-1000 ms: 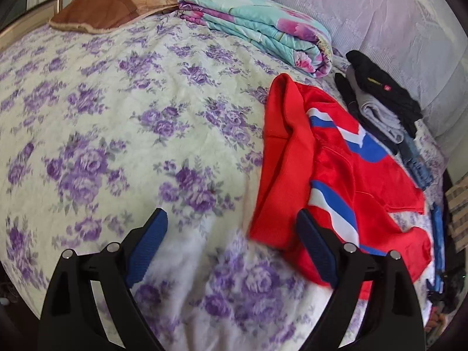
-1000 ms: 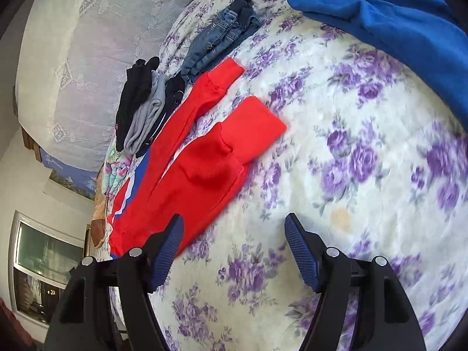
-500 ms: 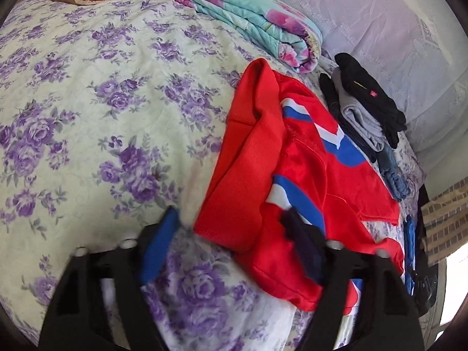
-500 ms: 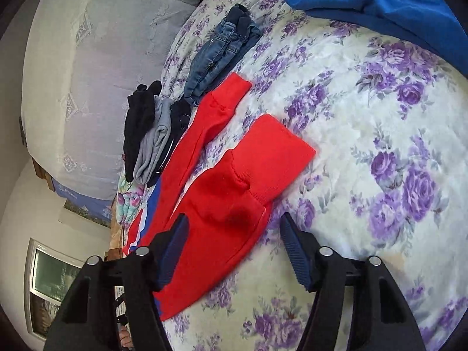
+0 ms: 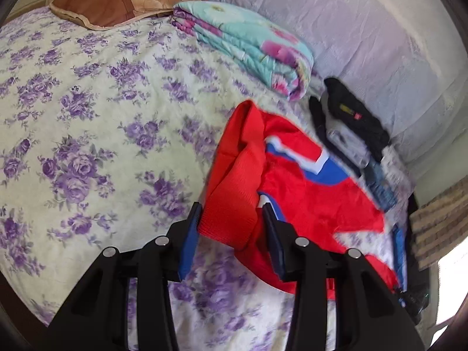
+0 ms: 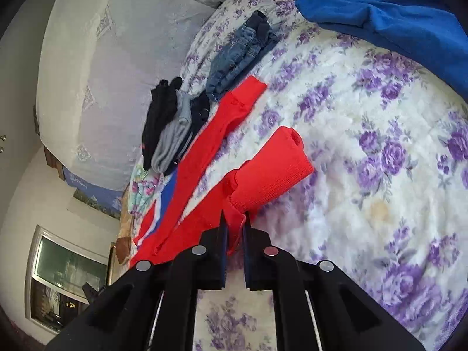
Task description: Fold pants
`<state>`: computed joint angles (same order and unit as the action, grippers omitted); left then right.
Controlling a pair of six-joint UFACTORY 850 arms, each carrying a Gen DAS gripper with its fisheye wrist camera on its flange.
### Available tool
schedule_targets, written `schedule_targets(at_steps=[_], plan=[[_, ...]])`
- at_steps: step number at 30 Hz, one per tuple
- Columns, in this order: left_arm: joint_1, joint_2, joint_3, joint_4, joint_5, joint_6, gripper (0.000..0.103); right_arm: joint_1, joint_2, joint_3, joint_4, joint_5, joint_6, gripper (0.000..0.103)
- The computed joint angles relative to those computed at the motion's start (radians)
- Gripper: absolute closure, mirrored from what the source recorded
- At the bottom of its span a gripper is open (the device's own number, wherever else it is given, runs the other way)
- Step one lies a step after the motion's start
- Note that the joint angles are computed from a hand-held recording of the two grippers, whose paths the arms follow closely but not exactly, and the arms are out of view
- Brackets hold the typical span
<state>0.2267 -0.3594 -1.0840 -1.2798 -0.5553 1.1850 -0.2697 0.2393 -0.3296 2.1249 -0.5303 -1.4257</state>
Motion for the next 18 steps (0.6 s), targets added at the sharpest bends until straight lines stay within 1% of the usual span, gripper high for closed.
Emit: schedule_targets(at_steps=[1, 2, 3, 4, 5, 6, 7, 8, 9, 10, 12, 13, 14, 15, 18], plan=[[-0.005, -0.011, 0.002, 0.059, 0.018, -0.049, 0.061, -0.003, -0.016, 0.004, -0.035, 0.013, 0.041, 0.091], [-0.010, -0.024, 0.004, 0.107, 0.034, -0.094, 0.060, -0.017, -0.020, 0.015, -0.053, -0.008, 0.071, 0.092], [-0.006, -0.032, 0.017, 0.114, 0.040, -0.096, 0.058, -0.040, -0.007, 0.035, -0.059, -0.049, 0.081, 0.091], [0.009, -0.023, 0.032, 0.081, 0.023, -0.057, 0.057, -0.054, 0.026, 0.051, -0.072, -0.048, 0.101, 0.088], [0.023, -0.011, 0.045, 0.047, 0.012, -0.010, 0.050, -0.059, 0.074, 0.066, -0.081, -0.018, 0.116, 0.077], [0.034, 0.006, 0.055, 0.033, 0.018, 0.012, 0.040, -0.055, 0.134, 0.077, -0.097, 0.047, 0.136, 0.070], [0.039, 0.028, 0.068, 0.006, 0.046, 0.042, 0.037, -0.047, 0.198, 0.081, -0.137, 0.129, 0.173, 0.061], [0.038, 0.055, 0.085, -0.033, 0.104, 0.082, 0.034, -0.046, 0.250, 0.083, -0.177, 0.186, 0.204, 0.060], [0.036, 0.084, 0.096, -0.088, 0.169, 0.145, 0.027, -0.052, 0.280, 0.081, -0.210, 0.209, 0.226, 0.060], [0.038, 0.096, 0.095, -0.127, 0.194, 0.190, 0.024, -0.059, 0.301, 0.075, -0.216, 0.220, 0.222, 0.058], [0.045, 0.096, 0.066, -0.202, 0.203, 0.248, 0.022, -0.070, 0.297, 0.061, -0.149, 0.206, 0.148, 0.054], [0.041, 0.084, 0.041, -0.208, 0.198, 0.257, 0.022, -0.070, 0.280, 0.051, -0.092, 0.192, 0.092, 0.049], [0.031, 0.065, 0.007, -0.187, 0.196, 0.252, 0.022, -0.066, 0.251, 0.037, -0.028, 0.170, 0.030, 0.044], [0.014, 0.036, -0.038, -0.156, 0.203, 0.240, 0.022, -0.059, 0.224, 0.025, 0.013, 0.150, -0.010, 0.042], [-0.037, -0.062, -0.169, -0.063, 0.211, 0.192, 0.022, -0.011, 0.131, -0.021, 0.088, 0.097, -0.072, 0.041]])
